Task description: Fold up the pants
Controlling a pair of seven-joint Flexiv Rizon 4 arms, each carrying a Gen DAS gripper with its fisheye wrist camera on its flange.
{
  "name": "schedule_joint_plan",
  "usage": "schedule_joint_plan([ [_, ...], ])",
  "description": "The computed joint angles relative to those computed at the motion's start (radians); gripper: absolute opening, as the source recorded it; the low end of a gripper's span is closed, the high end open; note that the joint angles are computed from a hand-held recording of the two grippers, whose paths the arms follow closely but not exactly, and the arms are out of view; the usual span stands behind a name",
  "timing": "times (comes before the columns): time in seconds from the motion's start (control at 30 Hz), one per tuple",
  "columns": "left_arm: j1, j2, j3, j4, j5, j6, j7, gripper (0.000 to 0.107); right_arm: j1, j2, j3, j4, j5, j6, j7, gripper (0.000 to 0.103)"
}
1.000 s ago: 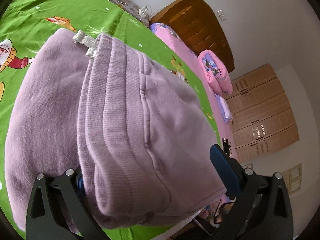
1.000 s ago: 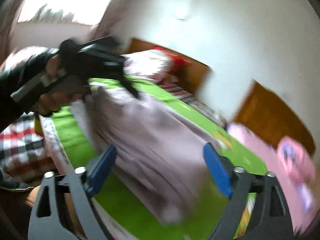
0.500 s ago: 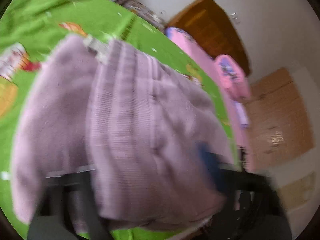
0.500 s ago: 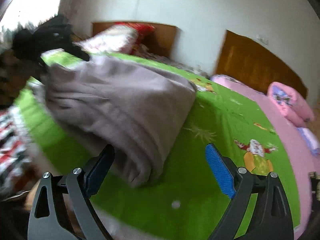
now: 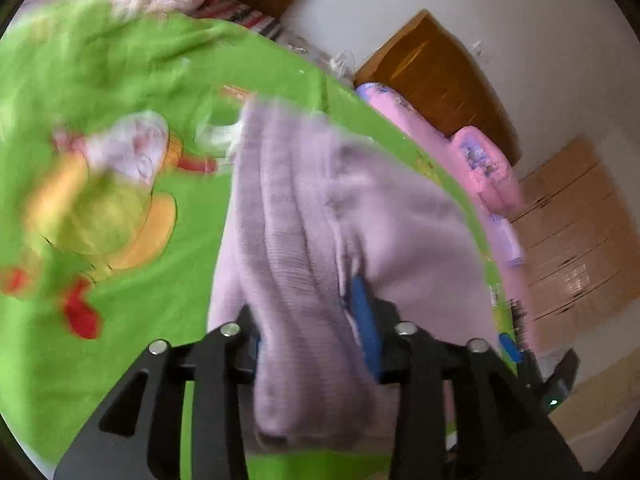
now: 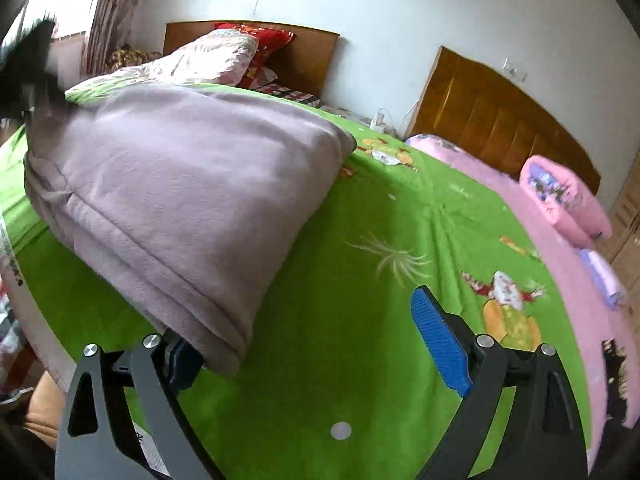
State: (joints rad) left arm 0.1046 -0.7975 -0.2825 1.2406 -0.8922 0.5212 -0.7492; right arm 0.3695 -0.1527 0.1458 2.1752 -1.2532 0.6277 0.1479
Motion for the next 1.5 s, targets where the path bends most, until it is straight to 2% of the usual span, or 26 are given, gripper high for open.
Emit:
schedule_joint_plan([
  [0.1, 0.085, -0.004, -0.121, 0.034, 0.029, 0.036, -0.010, 0.038, -0.003, -0.002, -0.003, -0.004, 0.004, 0.003, -0.012, 0.089],
  [0.2, 0.058, 0.034, -0.101, 0.076, 0.041, 0.121, 0.029, 0.035, -0.011, 0.003, -0.005, 0.004, -0.002, 0.024, 0.006, 0.090],
  [0.33, 0.053, 0.035, -0.099, 0.061, 0.072, 0.127, 0.025, 0.033, -0.022, 0.009, -0.009, 0.016, -0.017, 0.054, 0.020, 0.091],
  [0.43, 0.036, 0.031, -0.069, 0.044, 0.077, 0.119, -0.001, 0.041, -0.048, 0.035, -0.006, 0.032, 0.022, 0.138, -0.008, 0.091],
  [0.47, 0.027, 0.055, -0.052, 0.069, 0.080, 0.161, -0.006, 0.047, -0.055, 0.049, -0.003, 0.041, 0.035, 0.166, -0.027, 0.091],
  [0.5, -0.004, 0.101, -0.011, 0.124, 0.075, 0.259, -0.013, 0.057, -0.068, 0.073, 0.000, 0.059, 0.042, 0.225, -0.063, 0.091],
  [0.53, -0.062, 0.144, 0.061, 0.168, 0.136, 0.422, -0.065, 0.077, -0.084, 0.099, -0.003, 0.082, 0.013, 0.296, -0.069, 0.091],
  [0.57, -0.102, 0.184, 0.107, 0.217, 0.190, 0.584, -0.100, 0.080, -0.106, 0.123, -0.011, 0.103, -0.047, 0.374, -0.035, 0.091],
  [0.6, -0.126, 0.216, 0.120, 0.262, 0.178, 0.700, -0.072, 0.080, -0.138, 0.151, -0.030, 0.119, -0.152, 0.468, 0.054, 0.091],
  [0.63, -0.134, 0.248, 0.101, 0.306, 0.102, 0.750, 0.018, 0.081, -0.168, 0.164, -0.044, 0.117, -0.246, 0.526, 0.150, 0.091],
  [0.67, -0.123, 0.292, 0.049, 0.349, -0.040, 0.735, 0.174, 0.082, -0.203, 0.169, -0.064, 0.098, -0.366, 0.585, 0.279, 0.091],
  [0.7, -0.084, 0.334, -0.012, 0.386, -0.127, 0.664, 0.290, 0.083, -0.224, 0.164, -0.070, 0.081, -0.421, 0.603, 0.343, 0.091],
  [0.73, -0.033, 0.362, -0.085, 0.417, -0.151, 0.609, 0.359, 0.086, -0.234, 0.148, -0.070, 0.060, -0.417, 0.591, 0.367, 0.091],
  [0.77, 0.013, 0.375, -0.145, 0.439, -0.131, 0.583, 0.385, 0.088, -0.235, 0.131, -0.062, 0.045, -0.380, 0.565, 0.350, 0.091],
  [0.83, 0.031, 0.367, -0.199, 0.456, -0.030, 0.598, 0.390, 0.088, -0.222, 0.079, -0.052, 0.009, -0.277, 0.513, 0.272, 0.091],
  [0.87, 0.006, 0.346, -0.186, 0.453, 0.040, 0.642, 0.359, 0.088, -0.214, 0.054, -0.049, -0.004, -0.215, 0.513, 0.210, 0.091],
  [0.9, -0.028, 0.321, -0.148, 0.440, 0.119, 0.664, 0.311, 0.088, -0.195, 0.017, -0.035, -0.017, -0.095, 0.507, 0.083, 0.091],
  [0.93, -0.049, 0.305, -0.111, 0.431, 0.165, 0.654, 0.276, 0.088, -0.179, 0.002, -0.018, -0.021, -0.022, 0.481, -0.007, 0.091],
  [0.97, -0.059, 0.292, -0.087, 0.431, 0.207, 0.656, 0.240, 0.088, -0.148, -0.002, -0.022, -0.015, -0.015, 0.442, -0.044, 0.091],
  [1.0, -0.048, 0.281, -0.096, 0.444, 0.201, 0.670, 0.257, 0.087, -0.136, 0.001, -0.033, -0.003, -0.058, 0.438, -0.015, 0.091],
  [1.07, 0.015, 0.295, -0.186, 0.510, 0.084, 0.723, 0.416, 0.087, -0.146, 0.012, -0.048, 0.022, -0.083, 0.492, 0.040, 0.091],
  [1.13, 0.014, 0.287, -0.190, 0.509, 0.067, 0.733, 0.461, 0.087, -0.163, 0.009, -0.064, 0.030, -0.104, 0.550, 0.075, 0.091],
  [1.2, -0.022, 0.282, -0.145, 0.489, 0.049, 0.718, 0.457, 0.087, -0.158, 0.004, -0.065, 0.025, -0.122, 0.530, 0.089, 0.092],
  [1.33, 0.006, 0.290, -0.180, 0.519, 0.042, 0.748, 0.470, 0.087, -0.165, 0.010, -0.067, 0.035, -0.138, 0.544, 0.110, 0.092],
  [1.4, -0.019, 0.310, -0.153, 0.533, -0.002, 0.741, 0.498, 0.087, -0.173, 0.014, -0.067, 0.041, -0.150, 0.571, 0.136, 0.092],
  [1.5, -0.044, 0.323, -0.093, 0.501, 0.069, 0.675, 0.370, 0.087, -0.185, 0.029, -0.058, 0.040, -0.060, 0.619, 0.000, 0.092],
])
